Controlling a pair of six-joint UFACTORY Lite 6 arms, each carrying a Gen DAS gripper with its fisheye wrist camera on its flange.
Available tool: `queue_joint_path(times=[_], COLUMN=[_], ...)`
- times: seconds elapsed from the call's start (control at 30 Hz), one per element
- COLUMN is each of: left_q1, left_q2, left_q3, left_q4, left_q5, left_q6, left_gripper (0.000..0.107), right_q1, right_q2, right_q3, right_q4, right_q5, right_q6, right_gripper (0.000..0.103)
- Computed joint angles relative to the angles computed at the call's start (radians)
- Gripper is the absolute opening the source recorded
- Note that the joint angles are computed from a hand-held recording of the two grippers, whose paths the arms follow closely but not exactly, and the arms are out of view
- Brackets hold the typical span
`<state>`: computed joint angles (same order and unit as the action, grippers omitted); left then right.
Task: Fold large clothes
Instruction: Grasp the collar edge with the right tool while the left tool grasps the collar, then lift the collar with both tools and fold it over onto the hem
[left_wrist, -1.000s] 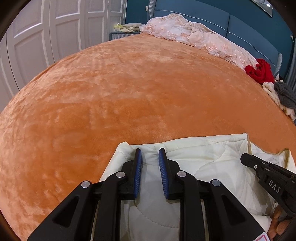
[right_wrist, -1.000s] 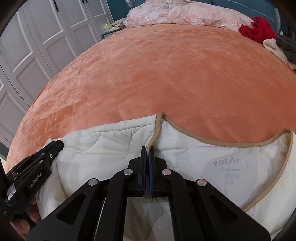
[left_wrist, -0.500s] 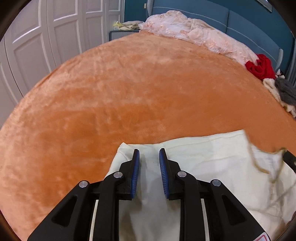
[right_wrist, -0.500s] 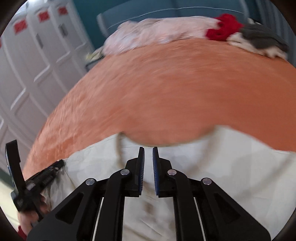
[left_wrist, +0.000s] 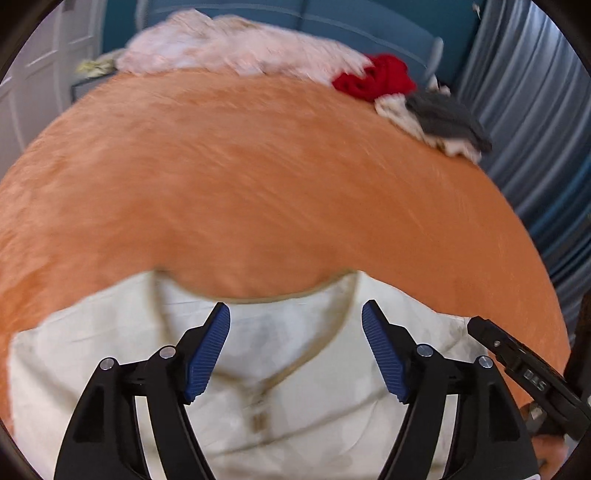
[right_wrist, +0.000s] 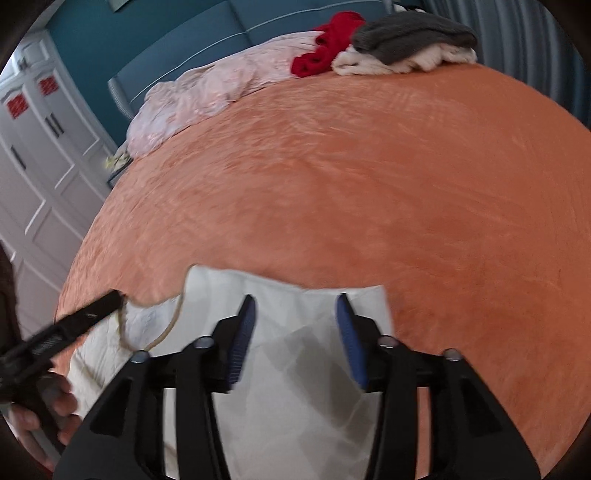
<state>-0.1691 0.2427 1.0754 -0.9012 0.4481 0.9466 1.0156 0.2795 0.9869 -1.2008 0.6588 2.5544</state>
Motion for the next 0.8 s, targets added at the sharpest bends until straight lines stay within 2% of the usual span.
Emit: queue_joint_path(times=[0.03,0.13,0.2,0.23,0.27,0.3,0.33,0.37,0.43,0.47,0.53,0.6,0.7,0.77,0.8], left_q1=[-0.024,-0.071,-0.092,-0.105,-0.116,-0.124,-0.128,-0.127,-0.137,-0.156,-0.174,-0.188,-0.185,-0.2,-0.203], left_q2=[0.053,0.172,0.261,0.274,0.295,0.298,0.293,0.293,0.27,0.243,0.228,0.256,0.272,0.22,0.171], left_q3=[0.038,0.119,0.187,0.187,0.194,0.185,0.168,0.163,0.134,0.099,0.073,0.082,0.086,0.057,0.024], left_q4=[0.007,0.004,0.017,0.018,0.013,-0.014,-0.054,-0.08,-0.118,-0.144,-0.177,-0.173,-0.183,-0.073,-0.018], left_q5=[0.007,0.008,0.042,0.036,0.031,0.014,0.003,0.006,-0.042,-0.095,-0.143,-0.174,-0.189,-0.224,-0.254], left_q6=[-0.024,-0.072,-0.094,-0.101,-0.097,-0.057,-0.007,0.023,0.075,0.109,0.135,0.116,0.101,-0.011,-0.067], left_gripper=[0.071,0.071,0.07,0.066,0.058,0.033,0.004,0.001,0.001,0.001,0.001,0.003,0.005,0.008,0.009], right_q1=[-0.012,-0.045,-0.082,-0.105,-0.117,-0.121,-0.111,-0.103,-0.073,-0.056,-0.014,-0.019,-0.041,-0.037,-0.018], right_q2=[-0.011,-0.032,-0.029,-0.016,-0.009,0.009,0.022,0.026,0.036,0.043,0.081,0.132,0.181,0.181,0.157], right_q3=[-0.029,-0.104,-0.144,-0.155,-0.162,-0.156,-0.143,-0.137,-0.113,-0.095,-0.038,-0.007,0.052,0.084,0.09], right_q4=[-0.014,-0.057,-0.135,-0.197,-0.255,-0.279,-0.262,-0.252,-0.201,-0.152,-0.035,0.01,0.109,0.181,0.22], right_q5=[-0.009,-0.066,-0.151,-0.204,-0.233,-0.248,-0.231,-0.222,-0.176,-0.142,-0.051,-0.049,-0.044,-0.006,0.046], right_q6=[0.033,0.113,0.196,0.25,0.299,0.313,0.287,0.27,0.211,0.156,0.03,-0.01,-0.137,-0.222,-0.245], right_gripper=[0.055,0.058,0.058,0.058,0.053,0.048,0.037,0.023,0.015,0.014,0.013,0.014,0.021,0.03,0.032])
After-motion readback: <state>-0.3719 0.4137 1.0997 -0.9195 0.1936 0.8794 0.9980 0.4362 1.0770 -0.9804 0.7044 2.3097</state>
